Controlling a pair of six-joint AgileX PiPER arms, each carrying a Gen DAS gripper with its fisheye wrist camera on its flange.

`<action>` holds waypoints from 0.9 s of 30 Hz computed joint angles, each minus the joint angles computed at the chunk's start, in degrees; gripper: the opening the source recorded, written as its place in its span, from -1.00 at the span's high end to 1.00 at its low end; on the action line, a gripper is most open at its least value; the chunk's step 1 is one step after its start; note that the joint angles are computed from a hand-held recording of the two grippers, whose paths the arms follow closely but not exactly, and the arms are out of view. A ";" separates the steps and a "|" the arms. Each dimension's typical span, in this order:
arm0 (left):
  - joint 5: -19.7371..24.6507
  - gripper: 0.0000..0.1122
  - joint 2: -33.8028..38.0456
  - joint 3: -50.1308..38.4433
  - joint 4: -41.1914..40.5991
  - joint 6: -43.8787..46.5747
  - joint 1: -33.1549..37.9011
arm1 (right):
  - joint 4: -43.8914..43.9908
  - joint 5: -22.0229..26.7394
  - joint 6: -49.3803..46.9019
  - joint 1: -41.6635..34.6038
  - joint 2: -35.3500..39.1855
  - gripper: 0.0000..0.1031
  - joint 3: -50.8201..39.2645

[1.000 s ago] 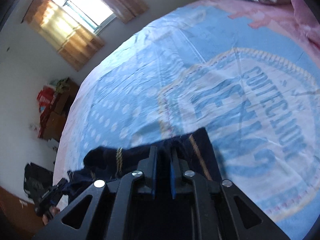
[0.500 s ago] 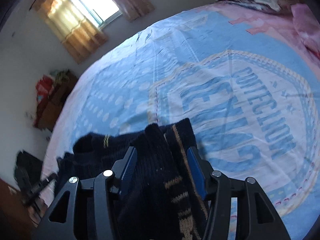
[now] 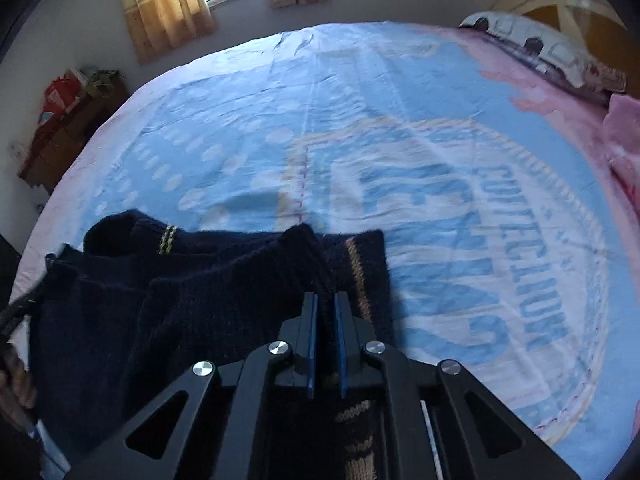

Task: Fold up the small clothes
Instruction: 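Lift the hem with both tools and fold it over toward the collar, then open both tools and release the folded hem onto the sweater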

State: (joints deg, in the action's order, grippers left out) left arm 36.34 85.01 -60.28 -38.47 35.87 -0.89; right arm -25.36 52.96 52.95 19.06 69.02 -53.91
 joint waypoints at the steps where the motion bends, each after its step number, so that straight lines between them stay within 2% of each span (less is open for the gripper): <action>1: -0.30 0.83 0.52 -0.35 0.76 -1.34 0.51 | -0.79 0.15 1.00 0.01 -0.10 0.88 0.14; 5: -1.82 0.83 4.66 -0.86 7.04 -8.00 -0.73 | -3.55 0.62 4.28 0.08 2.10 0.88 0.14; 10: -6.10 0.78 3.99 1.16 7.66 -10.87 -1.16 | -9.41 3.79 8.55 2.91 5.31 0.89 -1.61; 15: -5.13 0.70 3.14 2.65 3.45 -7.99 0.70 | -9.28 5.77 8.53 7.28 1.82 0.83 -2.39; 16: -5.49 0.70 3.15 2.96 2.86 -7.56 0.47 | -9.20 5.17 8.80 9.07 0.78 0.57 -2.56; 17: -5.85 0.70 3.03 3.16 3.08 -7.81 0.27 | -8.70 4.07 8.30 10.09 0.35 0.06 -2.69; 18: -6.13 0.69 2.74 3.42 3.19 -8.10 0.07 | -6.42 2.07 5.77 11.09 0.32 -0.18 -3.35; 19: -6.33 0.67 2.57 3.60 3.21 -8.09 -0.07 | -4.51 0.60 3.79 11.79 0.85 -0.28 -3.92; 20: -6.68 0.60 2.36 3.86 3.72 -8.41 -0.29 | -3.76 0.15 2.99 13.45 2.73 -0.28 -5.27; 22: -6.67 0.38 1.94 4.36 2.77 -7.58 0.18 | -4.80 2.74 3.09 16.83 8.25 -0.27 -8.72; 23: -6.41 0.21 1.73 4.73 0.69 -6.01 1.05 | -3.58 3.38 1.34 17.59 11.14 -0.06 -10.31; 24: -6.41 0.13 1.51 5.16 -1.09 -4.68 1.74 | -2.05 3.98 -1.04 18.41 15.18 0.11 -12.23; 25: -6.22 0.11 1.38 5.69 -3.74 -2.57 2.65 | -2.81 5.83 -1.54 19.49 18.56 0.38 -13.97; 26: -5.81 0.09 1.56 5.89 -5.93 -0.75 3.37 | -5.54 7.89 0.21 20.84 21.36 0.41 -15.24; 27: -5.17 0.09 1.93 5.89 -7.48 0.52 3.99 | -8.20 7.66 2.07 21.24 23.17 0.41 -15.70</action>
